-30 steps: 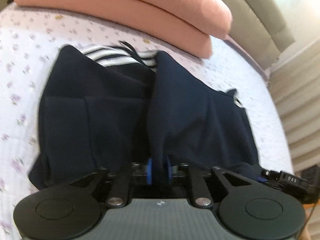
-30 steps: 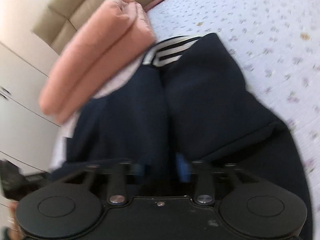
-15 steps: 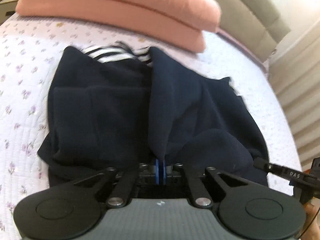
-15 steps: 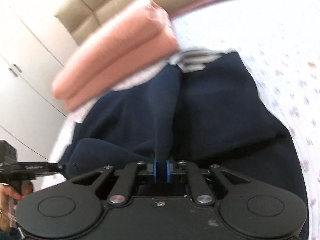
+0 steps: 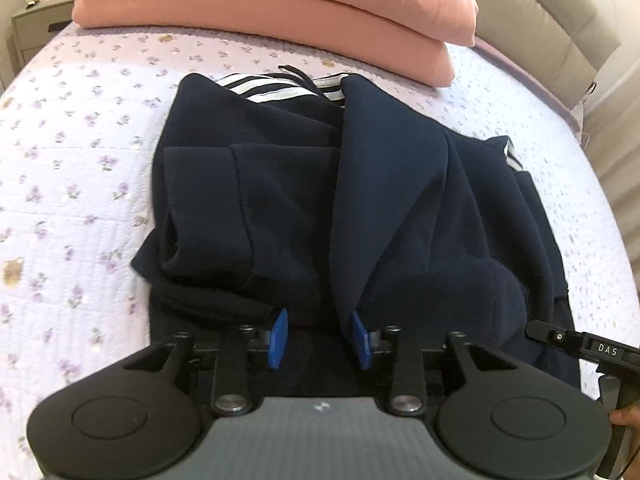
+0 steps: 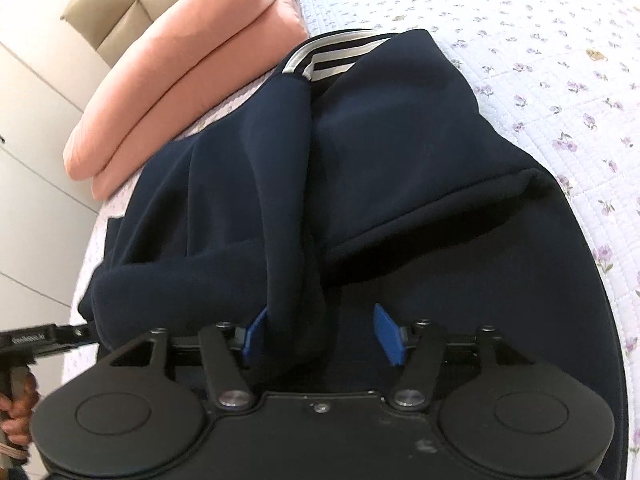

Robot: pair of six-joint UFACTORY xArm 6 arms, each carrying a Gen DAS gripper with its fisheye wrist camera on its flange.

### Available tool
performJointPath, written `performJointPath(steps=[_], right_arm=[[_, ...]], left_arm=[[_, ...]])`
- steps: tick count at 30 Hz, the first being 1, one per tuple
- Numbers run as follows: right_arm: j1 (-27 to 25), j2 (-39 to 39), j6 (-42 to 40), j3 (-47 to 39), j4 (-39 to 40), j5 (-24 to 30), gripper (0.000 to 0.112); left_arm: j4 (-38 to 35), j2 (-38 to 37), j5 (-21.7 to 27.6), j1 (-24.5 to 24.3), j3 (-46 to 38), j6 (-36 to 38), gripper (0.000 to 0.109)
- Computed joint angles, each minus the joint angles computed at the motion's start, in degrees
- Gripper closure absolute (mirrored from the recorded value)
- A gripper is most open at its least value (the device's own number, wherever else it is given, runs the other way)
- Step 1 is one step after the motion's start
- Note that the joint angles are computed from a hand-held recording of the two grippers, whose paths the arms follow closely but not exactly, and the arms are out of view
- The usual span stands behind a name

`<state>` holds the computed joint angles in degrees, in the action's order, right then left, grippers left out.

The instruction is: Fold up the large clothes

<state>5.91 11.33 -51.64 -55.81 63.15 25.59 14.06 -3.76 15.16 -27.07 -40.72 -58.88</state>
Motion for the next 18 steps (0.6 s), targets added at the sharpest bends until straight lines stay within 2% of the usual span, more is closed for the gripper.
performJointPath(steps=[3, 10, 13, 18], right_arm=[[0.14, -1.53, 1.81, 1.47, -2.19, 0.2, 0.041], [-0.24, -4.9, 2.19, 5.48, -1.15, 0.64, 0.038], [0.98, -6.93, 1.66, 8.18, -2.9, -1.44, 0.038], [3.57, -10.79, -0.65, 13.3, -4.33, -6.14, 0.033]], left_arm=[[3.46, -2.02, 3.6, -0.95, 0.47, -2.31, 0.07], [5.37, -7.28, 6.83, -2.74, 4.6, -5.75, 0.07], [5.86, -10.06, 7.72, -3.59, 6.87, -7.48, 0.07], [5.43, -16.42, 8.94, -4.66, 12.13, -9.45, 0.062]])
